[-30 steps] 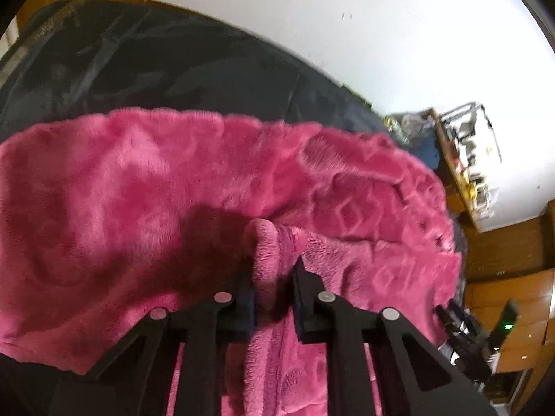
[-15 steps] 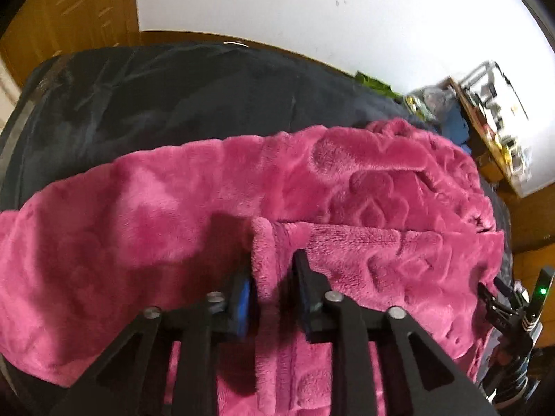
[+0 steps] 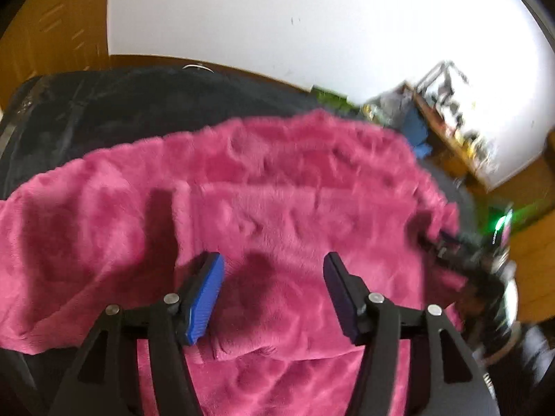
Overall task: Fold clothes
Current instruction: 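Open the left gripper and smooth the folded fleece with both grippers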
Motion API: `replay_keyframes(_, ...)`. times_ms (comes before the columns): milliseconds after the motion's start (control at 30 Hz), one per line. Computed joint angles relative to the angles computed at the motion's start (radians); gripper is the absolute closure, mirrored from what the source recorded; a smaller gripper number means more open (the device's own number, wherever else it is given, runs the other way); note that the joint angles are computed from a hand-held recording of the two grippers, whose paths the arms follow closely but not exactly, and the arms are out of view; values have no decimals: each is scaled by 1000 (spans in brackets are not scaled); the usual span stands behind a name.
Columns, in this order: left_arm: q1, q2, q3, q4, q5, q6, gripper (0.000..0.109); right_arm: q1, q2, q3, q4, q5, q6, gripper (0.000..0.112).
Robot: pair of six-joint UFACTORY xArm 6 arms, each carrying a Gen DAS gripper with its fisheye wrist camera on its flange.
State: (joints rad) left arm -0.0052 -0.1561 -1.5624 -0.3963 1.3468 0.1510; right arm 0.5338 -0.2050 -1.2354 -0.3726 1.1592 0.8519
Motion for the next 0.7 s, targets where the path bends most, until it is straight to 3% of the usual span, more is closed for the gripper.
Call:
replay_keyframes(67,-15,-6,42,58,-33,-21,46,11,24,-31,-26,33,-6,27)
replay_keyframes(133,-12,-1,62,82,-59,-29,56,19,16,-20,-34,33,0,27)
replay_keyframes(233,-12,31,11,107,-20,-39,58,21,6,-8,-22,26,-7,26)
replay_keyframes(367,-21,45,-40,118,23,-75,58,53,-3,-59,-10,102,3,26)
replay_keyframes(433,-25,34,-43,103,23,-85,57,85,-42,-51,-3,95,15,26)
replay_keyframes(533,-37,18,-38,99,31,-82,47,131,-67,-38,19,127,11,26)
replay_keyframes(700,-90,55,-21,170,15,-93,43,126,-99,49,82,113,31,24)
